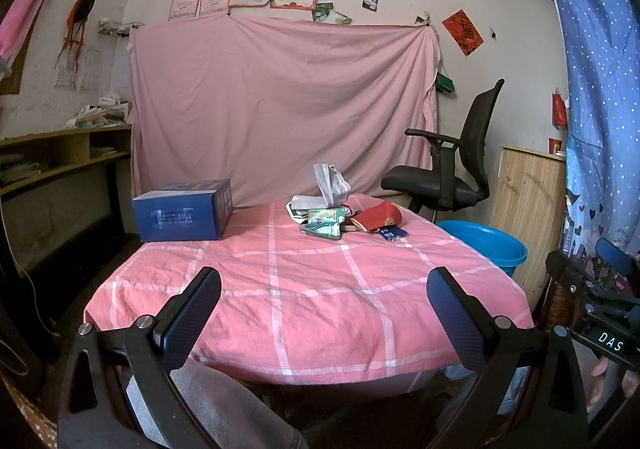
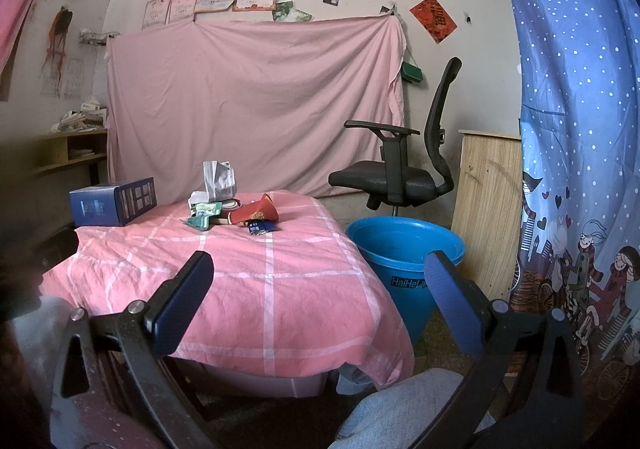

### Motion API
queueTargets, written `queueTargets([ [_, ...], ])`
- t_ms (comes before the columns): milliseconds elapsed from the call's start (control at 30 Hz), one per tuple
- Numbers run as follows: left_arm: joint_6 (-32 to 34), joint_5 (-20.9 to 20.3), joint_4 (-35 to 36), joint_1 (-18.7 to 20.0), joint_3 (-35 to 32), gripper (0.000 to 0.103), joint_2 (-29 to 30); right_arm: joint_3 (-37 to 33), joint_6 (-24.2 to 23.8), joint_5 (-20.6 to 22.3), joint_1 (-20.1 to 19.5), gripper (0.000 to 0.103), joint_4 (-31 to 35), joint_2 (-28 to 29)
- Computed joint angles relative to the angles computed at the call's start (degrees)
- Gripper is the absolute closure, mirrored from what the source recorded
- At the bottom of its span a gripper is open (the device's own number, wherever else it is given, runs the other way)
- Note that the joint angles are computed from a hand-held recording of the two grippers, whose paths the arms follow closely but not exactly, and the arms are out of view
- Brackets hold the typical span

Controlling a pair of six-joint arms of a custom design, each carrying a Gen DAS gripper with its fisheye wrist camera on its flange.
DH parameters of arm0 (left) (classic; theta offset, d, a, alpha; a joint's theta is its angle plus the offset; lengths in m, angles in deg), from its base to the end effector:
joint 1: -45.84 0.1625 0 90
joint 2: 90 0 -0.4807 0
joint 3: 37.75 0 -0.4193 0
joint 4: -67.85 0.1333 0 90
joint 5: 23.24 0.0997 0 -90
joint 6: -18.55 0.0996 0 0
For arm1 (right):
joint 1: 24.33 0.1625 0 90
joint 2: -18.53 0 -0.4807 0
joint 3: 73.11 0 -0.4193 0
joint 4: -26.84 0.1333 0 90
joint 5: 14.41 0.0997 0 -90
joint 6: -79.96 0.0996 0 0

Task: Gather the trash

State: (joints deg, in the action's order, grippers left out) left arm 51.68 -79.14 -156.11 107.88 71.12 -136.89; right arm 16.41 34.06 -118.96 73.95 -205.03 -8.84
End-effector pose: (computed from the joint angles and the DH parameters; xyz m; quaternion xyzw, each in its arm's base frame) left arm -0.1305 -0.6493 0.2126 0.2447 0.7538 -0.5505 0.2623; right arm 0.2131 -0.7122 0.0937 0.2745 -0.7149 0.5705 0.2970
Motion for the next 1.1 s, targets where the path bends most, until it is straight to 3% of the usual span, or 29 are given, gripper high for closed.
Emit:
queueTargets([
  [1100,-0.1,0.0,0.2,0.0,0.1,0.002,-0.2,0.3,0.1,0.0,-0.2,0.0,0.2,-0.3],
])
